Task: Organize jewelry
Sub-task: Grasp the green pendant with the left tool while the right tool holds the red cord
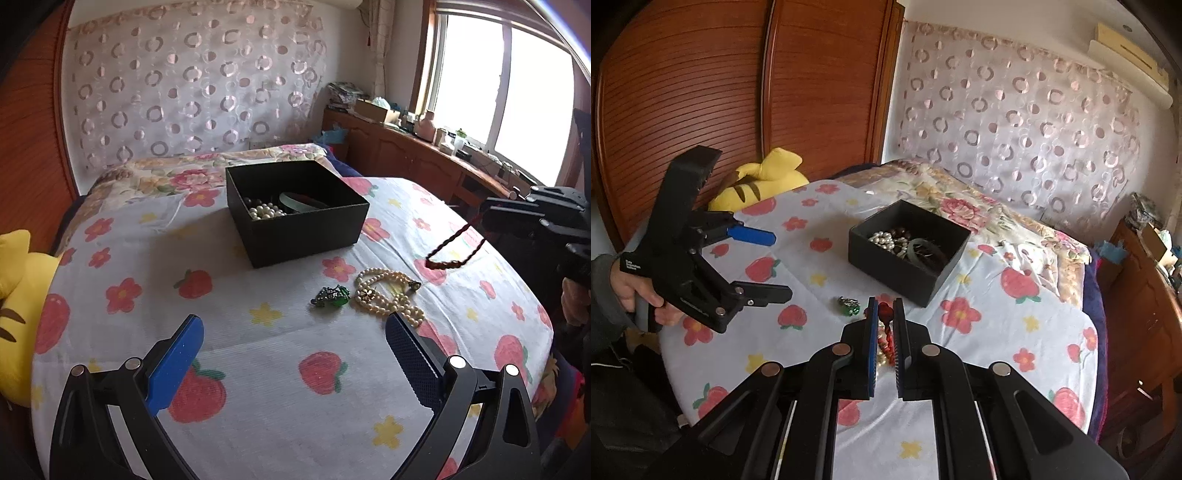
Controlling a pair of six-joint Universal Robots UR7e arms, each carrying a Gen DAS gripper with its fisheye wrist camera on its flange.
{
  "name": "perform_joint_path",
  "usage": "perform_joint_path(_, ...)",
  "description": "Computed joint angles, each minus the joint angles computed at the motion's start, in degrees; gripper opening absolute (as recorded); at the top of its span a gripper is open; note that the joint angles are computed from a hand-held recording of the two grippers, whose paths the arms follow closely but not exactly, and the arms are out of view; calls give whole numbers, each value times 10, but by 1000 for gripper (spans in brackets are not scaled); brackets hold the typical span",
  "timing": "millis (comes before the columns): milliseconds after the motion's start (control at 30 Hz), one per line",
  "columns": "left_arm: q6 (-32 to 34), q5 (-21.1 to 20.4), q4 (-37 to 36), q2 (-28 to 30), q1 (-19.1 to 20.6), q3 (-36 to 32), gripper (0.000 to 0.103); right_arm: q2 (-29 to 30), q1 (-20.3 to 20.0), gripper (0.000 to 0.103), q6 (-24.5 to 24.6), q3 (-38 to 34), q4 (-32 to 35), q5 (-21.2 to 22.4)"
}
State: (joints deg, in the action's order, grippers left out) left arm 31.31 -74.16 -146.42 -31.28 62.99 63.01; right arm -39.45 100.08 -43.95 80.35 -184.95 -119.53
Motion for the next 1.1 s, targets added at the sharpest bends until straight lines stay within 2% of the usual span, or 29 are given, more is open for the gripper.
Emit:
perform_joint_path(200,1,-4,51,24,-3,-43,93,-7,-9,9,12,15,-9,-8)
perform_joint_path(233,1,-7,70,31,-3,-56,87,-7,-11,9,15,17,-10,-8)
perform_joint_path(300,-1,-15,130,47,-1,-91,82,-8,-14,9,19,23,-14,-9)
perform_joint_path(333,-1,-13,147,54,-2,-102,75,-9,-16,9,20,26,-15,-10)
perform_joint_path(367,2,-1,152,62,-4,-109,68,-10,-17,9,21,28,-17,-9)
perform_joint_path(433,7,20,161,74,-8,-120,63,-11,-20,9,22,32,-19,-9)
perform_joint_path(533,13,34,162,84,-11,-129,57,-14,-22,9,23,39,-24,-8)
perform_joint_path(700,25,55,158,101,-16,-144,54,-13,-23,9,23,41,-25,-6)
perform_joint_path(767,30,57,164,107,-17,-151,45,-13,-24,9,25,42,-26,-6)
perform_joint_path(800,36,59,157,108,-18,-147,44,-14,-25,9,26,43,-26,-5)
perform_joint_path(900,45,62,144,109,-19,-145,34,-14,-27,9,26,46,-26,-3)
perform_joint_path(967,48,58,141,108,-17,-144,23,-13,-26,9,25,48,-27,-4)
perform_joint_path(1100,52,51,131,106,-15,-140,19,-12,-26,9,28,43,-20,-3)
